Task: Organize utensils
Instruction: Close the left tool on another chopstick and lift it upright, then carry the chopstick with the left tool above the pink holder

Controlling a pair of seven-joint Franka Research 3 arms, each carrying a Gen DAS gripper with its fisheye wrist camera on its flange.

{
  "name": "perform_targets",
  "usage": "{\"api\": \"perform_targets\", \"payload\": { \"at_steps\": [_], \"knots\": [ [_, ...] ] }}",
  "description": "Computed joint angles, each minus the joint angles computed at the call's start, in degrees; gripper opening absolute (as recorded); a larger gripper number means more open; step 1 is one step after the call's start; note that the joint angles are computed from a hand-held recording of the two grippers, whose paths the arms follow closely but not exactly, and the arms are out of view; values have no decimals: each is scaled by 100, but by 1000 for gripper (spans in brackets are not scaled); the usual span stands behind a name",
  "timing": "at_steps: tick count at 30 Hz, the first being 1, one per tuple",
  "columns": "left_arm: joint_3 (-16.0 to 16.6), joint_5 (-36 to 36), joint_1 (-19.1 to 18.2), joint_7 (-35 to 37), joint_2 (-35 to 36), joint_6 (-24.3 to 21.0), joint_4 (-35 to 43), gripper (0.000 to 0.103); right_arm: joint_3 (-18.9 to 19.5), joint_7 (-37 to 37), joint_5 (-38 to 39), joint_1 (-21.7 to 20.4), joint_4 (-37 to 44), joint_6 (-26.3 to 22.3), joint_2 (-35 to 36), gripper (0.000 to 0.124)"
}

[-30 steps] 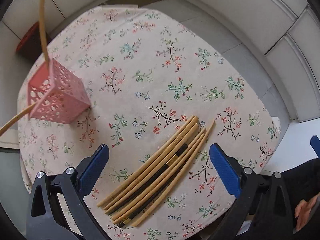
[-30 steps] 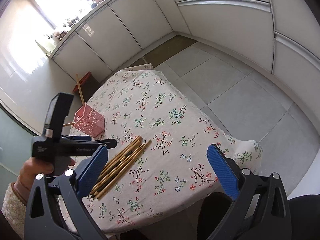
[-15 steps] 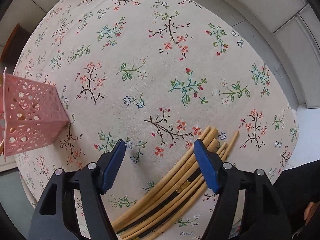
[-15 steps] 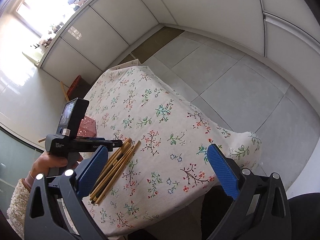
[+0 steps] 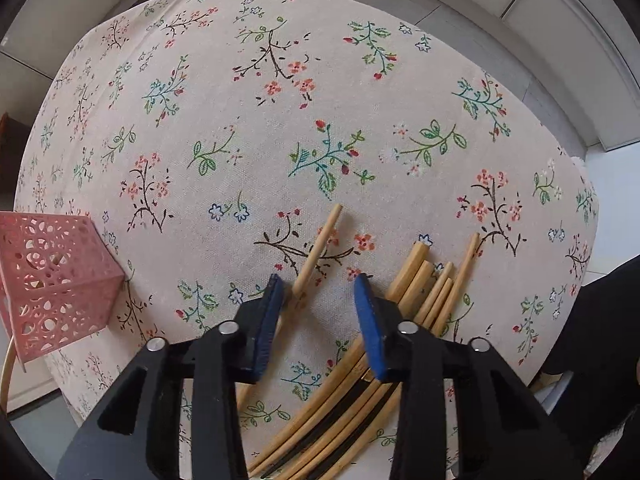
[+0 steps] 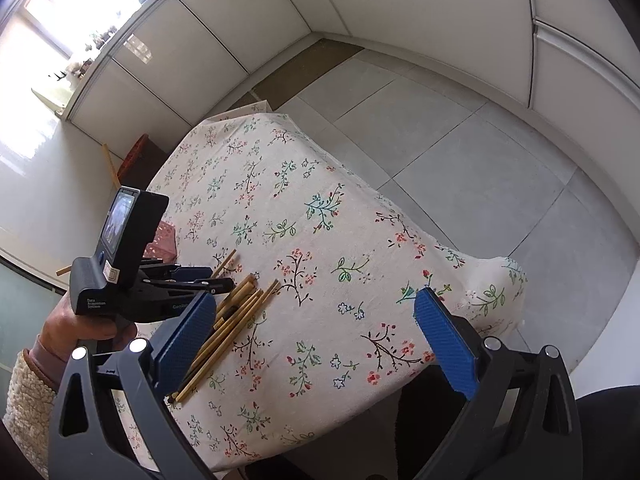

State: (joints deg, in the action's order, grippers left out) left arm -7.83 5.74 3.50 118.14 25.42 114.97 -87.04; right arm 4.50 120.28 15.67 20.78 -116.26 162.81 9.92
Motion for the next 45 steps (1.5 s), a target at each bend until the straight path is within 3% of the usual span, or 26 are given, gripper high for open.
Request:
{"api": "perform_targets", "payload": {
  "at_steps": [2, 5, 7, 9, 10, 15, 19, 22, 23, 28, 33, 39, 42, 45],
  "knots": [
    [2, -50, 27, -41, -50, 125, -79, 14, 9, 60, 20, 14, 197, -175, 146, 97],
    [27, -71, 62, -195, -247, 656, -426, 9, 50, 218, 205, -5, 661, -611, 483, 97],
    [60, -106, 162, -178, -469, 1038, -708, 5, 209, 231, 775, -143, 1085, -987, 798, 96],
    [24, -462, 350, -32, -788, 1318, -1045, 5, 186, 611, 958, -104, 1525, -1353, 1124, 94],
    [20, -627, 426, 65, -1002, 1510, -1266, 5, 122, 877, 894, -38, 1763, -1542, 1294, 90],
    [140, -1411, 595, 572, -1886, 2038, -2031, 5, -112, 2069, 373, 227, 2981, -2622, 2133, 43],
    [278, -1902, 529, 833, -2355, 2397, -2448, 5, -330, 2835, -204, 479, 3543, -2930, 2456, 38],
    [397, -2247, 473, 1045, -2523, 2443, -2559, 5, -406, 3215, -570, 582, 4411, -3763, 2903, 21],
    [444, -2338, 469, 1102, -2548, 2419, -2537, 5, -391, 3235, -646, 584, 4662, -3987, 3044, 9],
    [540, -2493, 439, 1099, -2559, 2451, -2534, 5, -505, 3454, -1222, 823, 5504, -4682, 3469, 10],
    [577, -2530, 447, 990, -2585, 2515, -2553, 5, -495, 3454, -1412, 926, 5196, -4338, 3322, 10],
    [658, -2703, 452, 841, -2870, 2758, -2823, 5, -86, 2450, -810, 571, 3269, -2065, 2404, 5],
    [750, -2940, 399, 842, -3148, 2932, -3048, 5, -153, 2022, -906, 634, 2553, -1279, 1852, 5],
    [872, -3207, 295, 854, -3464, 3153, -3279, 5, -86, 1521, -830, 561, 2106, -801, 1396, 5]
  ]
}}
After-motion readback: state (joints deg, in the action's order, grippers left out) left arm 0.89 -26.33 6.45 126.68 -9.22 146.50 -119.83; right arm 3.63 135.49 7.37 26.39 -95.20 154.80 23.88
